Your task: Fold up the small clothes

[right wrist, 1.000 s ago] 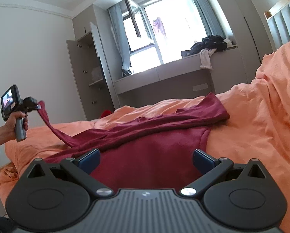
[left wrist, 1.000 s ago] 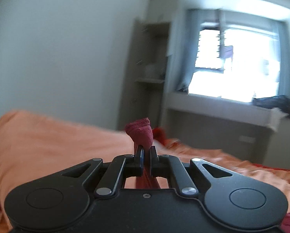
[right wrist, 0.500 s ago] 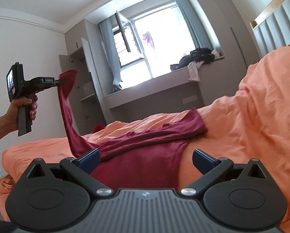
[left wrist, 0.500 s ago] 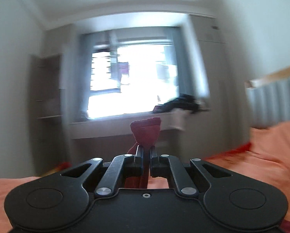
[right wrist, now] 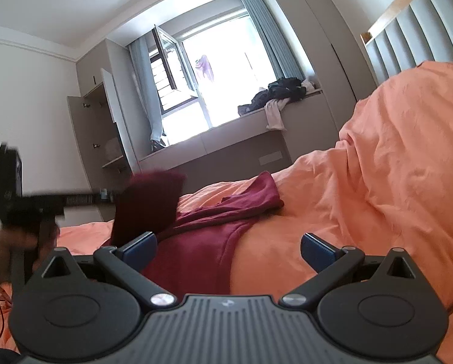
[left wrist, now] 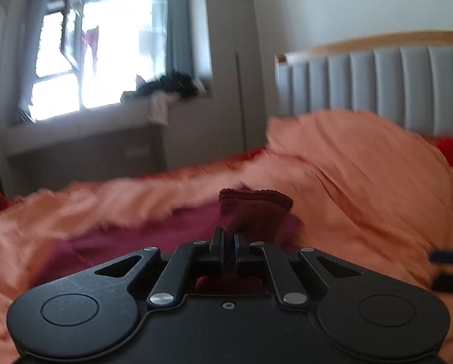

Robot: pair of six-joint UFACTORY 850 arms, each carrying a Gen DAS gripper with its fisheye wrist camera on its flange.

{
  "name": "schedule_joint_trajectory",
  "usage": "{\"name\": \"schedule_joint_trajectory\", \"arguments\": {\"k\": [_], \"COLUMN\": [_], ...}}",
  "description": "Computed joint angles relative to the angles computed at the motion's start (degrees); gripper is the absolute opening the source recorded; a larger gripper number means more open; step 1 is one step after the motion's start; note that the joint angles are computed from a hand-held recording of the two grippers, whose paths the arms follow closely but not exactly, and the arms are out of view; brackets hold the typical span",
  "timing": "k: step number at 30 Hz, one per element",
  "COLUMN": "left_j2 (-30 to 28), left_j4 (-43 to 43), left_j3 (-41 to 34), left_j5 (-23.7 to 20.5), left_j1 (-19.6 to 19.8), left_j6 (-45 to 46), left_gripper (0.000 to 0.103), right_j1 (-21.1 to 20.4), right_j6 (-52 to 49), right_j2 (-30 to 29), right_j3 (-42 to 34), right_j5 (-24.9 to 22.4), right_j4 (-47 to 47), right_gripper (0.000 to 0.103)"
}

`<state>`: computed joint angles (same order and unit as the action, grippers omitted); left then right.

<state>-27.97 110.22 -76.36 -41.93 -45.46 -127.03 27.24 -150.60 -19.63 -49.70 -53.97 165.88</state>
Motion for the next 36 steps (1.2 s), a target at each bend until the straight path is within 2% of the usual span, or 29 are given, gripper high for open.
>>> {"name": "schedule_joint_trajectory", "arguments": {"k": [5,7,9,11,14,18,20,23,27,30,32,34,35,36], "left_j2": [0.58,1.83,3.33,5.38,7.66,8.62,8.08,6.2,3.29,2.24,1.83,0.13,-0.85,-1.5], "left_j4": [-0.54,0.52,0.62,-2.42,-10.39,-21.61,-23.54,-24.87,-28.99,-29.89,-30.18,-32.97,-34.77,-35.8], "left_j3": [2.28,4.06,5.86,7.53,8.35,7.75,7.07,5.45,1.37,0.16,-0.12,-2.13,-3.29,-3.9], "left_j5": [4.66,5.92,6.78,6.41,5.03,-2.76,-5.43,-6.74,-3.91,0.31,3.06,3.44,2.93,3.07], "left_j1": [-0.76,-0.96,-1.03,-1.09,-0.09,2.56,4.63,8.67,14.23,17.86,19.62,20.9,21.31,21.8], "left_j6": [-2.43,-6.04,-9.44,-9.66,-6.12,0.72,3.43,7.78,13.2,11.55,10.33,13.82,16.12,17.1], "left_gripper": [0.02,0.03,0.051,0.058,0.058,0.067,0.067,0.067,0.066,0.067,0.067,0.066,0.059,0.045], "right_j1": [-0.19,-0.33,-0.44,-0.47,-0.28,0.43,1.03,2.11,2.95,3.58,3.92,4.02,4.17,4.16], "right_j6": [1.7,2.59,3.34,4.24,5.55,4.89,4.08,3.03,3.12,1.83,1.42,1.15,0.87,0.83], "right_j2": [-0.99,-1.4,-2.02,-2.76,-3.93,-5.55,-6.36,-7.54,-8.58,-9.04,-9.23,-9.32,-9.37,-9.42], "right_j3": [-0.71,-1.32,-2.04,-2.92,-4.37,-7.3,-9.1,-11.62,-13.66,-14.75,-15.45,-15.79,-15.94,-16.06], "right_j5": [-0.24,0.01,0.42,1.33,2.21,4.09,5.64,7.74,7.83,8.78,9.78,10.14,10.37,10.57], "right_j4": [-1.37,-1.83,-2.48,-3.41,-5.0,-5.75,-5.45,-4.21,-4.92,-5.01,-5.1,-5.51,-5.57,-5.93], "right_gripper": [0.103,0.103,0.103,0.103,0.103,0.103,0.103,0.103,0.103,0.103,0.103,0.103,0.103,0.103]}}
